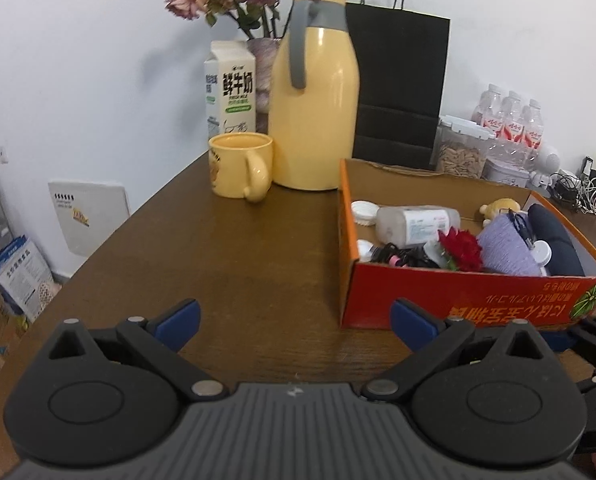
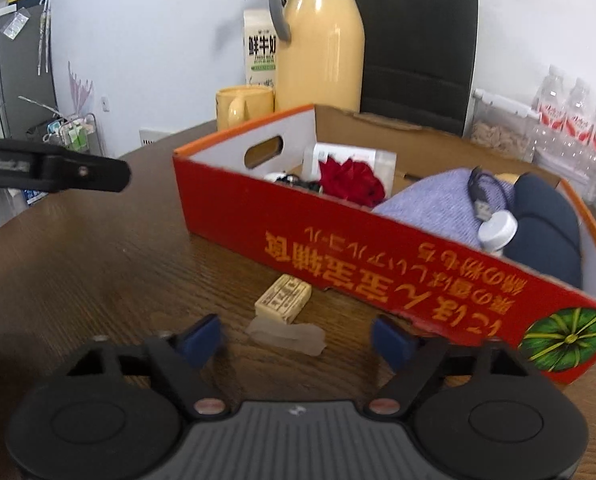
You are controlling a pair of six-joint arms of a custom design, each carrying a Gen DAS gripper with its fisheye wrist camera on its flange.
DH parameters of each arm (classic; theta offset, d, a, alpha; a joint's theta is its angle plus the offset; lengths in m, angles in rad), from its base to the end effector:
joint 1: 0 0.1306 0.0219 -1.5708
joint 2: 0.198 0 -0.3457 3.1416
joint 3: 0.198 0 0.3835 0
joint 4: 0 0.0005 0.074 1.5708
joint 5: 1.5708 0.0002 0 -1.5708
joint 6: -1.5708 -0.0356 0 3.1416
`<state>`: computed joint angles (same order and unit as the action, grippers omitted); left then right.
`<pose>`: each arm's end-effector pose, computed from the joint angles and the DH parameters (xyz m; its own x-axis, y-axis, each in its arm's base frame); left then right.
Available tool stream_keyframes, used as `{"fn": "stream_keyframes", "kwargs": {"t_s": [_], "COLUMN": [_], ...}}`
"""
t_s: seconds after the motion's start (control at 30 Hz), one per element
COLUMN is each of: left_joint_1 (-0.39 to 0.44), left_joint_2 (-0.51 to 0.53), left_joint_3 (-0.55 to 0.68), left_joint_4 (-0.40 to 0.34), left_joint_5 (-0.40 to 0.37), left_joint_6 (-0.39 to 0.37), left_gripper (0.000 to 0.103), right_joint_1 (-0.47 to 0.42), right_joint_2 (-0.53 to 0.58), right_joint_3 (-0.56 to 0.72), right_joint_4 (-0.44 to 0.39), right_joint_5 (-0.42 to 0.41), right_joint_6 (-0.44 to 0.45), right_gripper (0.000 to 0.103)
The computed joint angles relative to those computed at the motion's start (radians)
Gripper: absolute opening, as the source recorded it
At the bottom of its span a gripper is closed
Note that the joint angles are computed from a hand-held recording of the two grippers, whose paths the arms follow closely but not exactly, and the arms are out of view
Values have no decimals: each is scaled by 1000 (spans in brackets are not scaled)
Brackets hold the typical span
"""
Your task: Organize objects
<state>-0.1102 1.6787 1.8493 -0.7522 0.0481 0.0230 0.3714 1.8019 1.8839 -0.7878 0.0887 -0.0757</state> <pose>0.5915 -0.0677 0.4650 -0.5493 0.0377 -0.8348 0.1372 0.9895 -0.0456 0.5894 0.2256 0.4052 -0.6253 -0.1627 -0.7633 -0.2521 0.9677 0.0003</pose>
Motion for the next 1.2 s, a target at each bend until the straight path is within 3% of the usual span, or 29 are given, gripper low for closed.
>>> {"fn": "stream_keyframes", "kwargs": {"t_s": [0.03, 0.1, 0.2, 0.33, 0.4, 0.6, 0.83, 1.2], "left_joint_1": [3, 6, 5, -2, -7, -27, -87, -179], "left_joint_2": [-2, -4, -7, -9, -8, 5, 54, 141], "left_joint_3": [-3, -6, -9, -11, -10, 8, 60, 140], "left_joint_4": [-1, -3, -3, -8, -11, -31, -80, -122], "left_joint_5": [3, 9, 15, 17, 17, 21, 33, -39], "left_joint_6": [3, 9, 10, 8, 6, 5, -3, -21], "left_gripper": [103, 103, 103, 103, 103, 103, 103, 101], "right_joint_1": [-2, -4, -10, -6, -8, -20, -51, -105], "right_joint_2": [-7, -15, -25, -39, -51, -102, -164, -246], "right_joint_3": [-13, -25, -36, -56, -70, -142, -222, -330], "right_joint_4": [15, 26, 38, 51, 66, 129, 212, 325], "right_joint_5": [-14, -18, -59, -65, -67, -84, -45, -18], "right_joint_6": [-7, -12, -15, 0, -7, -32, -69, -109], "right_gripper": [66, 42, 22, 13, 4, 3, 3, 3]}}
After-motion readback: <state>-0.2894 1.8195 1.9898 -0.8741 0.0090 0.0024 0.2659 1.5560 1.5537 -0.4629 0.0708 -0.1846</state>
